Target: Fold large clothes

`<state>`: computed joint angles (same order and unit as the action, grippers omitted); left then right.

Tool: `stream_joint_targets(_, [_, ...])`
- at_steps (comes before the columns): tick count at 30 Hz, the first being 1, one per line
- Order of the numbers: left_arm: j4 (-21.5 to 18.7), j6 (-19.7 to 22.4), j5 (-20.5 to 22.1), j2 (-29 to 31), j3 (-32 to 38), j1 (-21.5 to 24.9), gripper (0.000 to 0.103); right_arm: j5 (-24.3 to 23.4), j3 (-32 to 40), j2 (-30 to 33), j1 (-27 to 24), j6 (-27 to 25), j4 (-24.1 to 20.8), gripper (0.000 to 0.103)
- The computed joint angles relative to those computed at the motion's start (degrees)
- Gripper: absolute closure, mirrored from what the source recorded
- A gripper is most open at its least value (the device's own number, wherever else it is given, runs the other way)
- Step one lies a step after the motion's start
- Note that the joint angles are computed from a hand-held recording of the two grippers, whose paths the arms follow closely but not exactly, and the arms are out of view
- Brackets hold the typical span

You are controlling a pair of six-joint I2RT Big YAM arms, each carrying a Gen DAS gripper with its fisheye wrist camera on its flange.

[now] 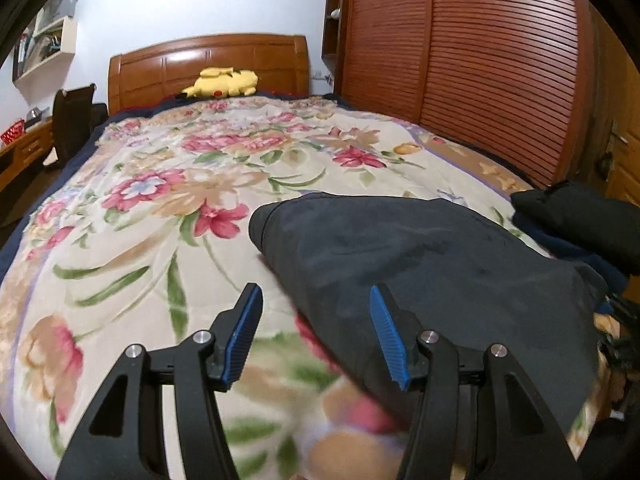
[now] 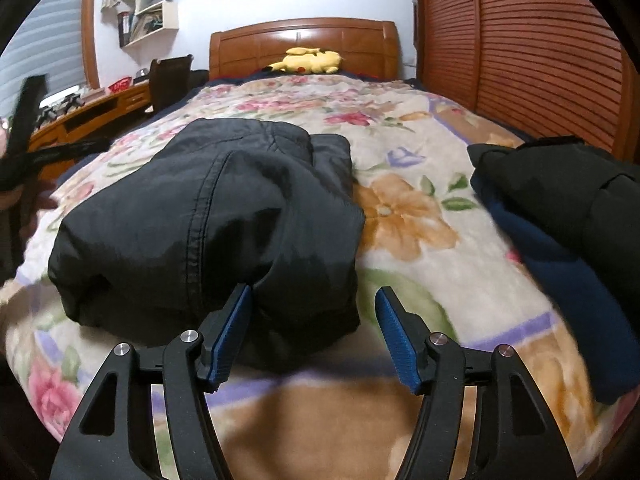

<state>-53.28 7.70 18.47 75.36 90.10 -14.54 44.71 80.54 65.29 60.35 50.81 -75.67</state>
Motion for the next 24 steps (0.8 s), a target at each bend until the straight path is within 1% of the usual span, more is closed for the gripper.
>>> stream_joint_targets(2, [-0.3,0.1,-0.7,2.1,1.8,-0.5,0.048,0.6,-0.1,-0.1,0.7,1.1,-0.7,0.038])
stream_joint_targets(6, [-0.7,0.6,-2.8,6.7,5.4,-1.9,0.048,2.2,0.8,1.1,1.5,-0.3,-1.8,0.038])
stream_joint_targets(8, [-1.1,1.3,-4.3,8.6,6.8,-2.6,0.048,2.1,0.2,0.7,1.3,-1.2,-0.1,0.038])
stream_joint_targets(12, [-1.8,2.7,-8.6,12.5,9.0,-3.9,0.048,0.2,-1.1,-0.4,0.2,-2.2,2.7,0.038])
stream_joint_targets(13, [-1.6,2.7,-9.2,13.0,9.2,-4.0,0.046,-0.3,-1.4,-0.7,0.0,-2.5,3.3,0.038])
stream_joint_targets(15, [-1.1,2.3,-10.2,14.5,10.1,-4.1,0.041,-0.8,-1.8,-0.9,-0.4,-2.9,4.3,0.038])
stream_joint_targets(17, [-0.5,2.0,-11.2,15.1,10.2,-4.1,0.026,-1.2,-2.0,-1.0,-0.7,-3.4,5.0,0.038])
stream_joint_targets(18, [0.2,2.1,-12.1,15.6,10.2,-4.2,0.023,-1.2,-2.0,-1.0,-0.8,-3.4,5.2,0.038])
stream_joint_targets(20, [0.8,1.5,-12.7,16.5,10.6,-3.9,0.008,-1.3,-2.1,-0.8,-0.9,-3.6,5.5,0.038])
stream_joint_targets(23, [-0.7,-0.3,-10.0,18.7,12.8,-2.8,0.0,-1.5,-1.9,-0.6,-1.2,-3.5,5.7,0.038])
stream_joint_targets(24, [-1.3,-0.7,-8.8,19.3,13.5,-2.4,0.0,-1.5,-1.8,-0.7,-1.2,-3.5,5.9,0.038])
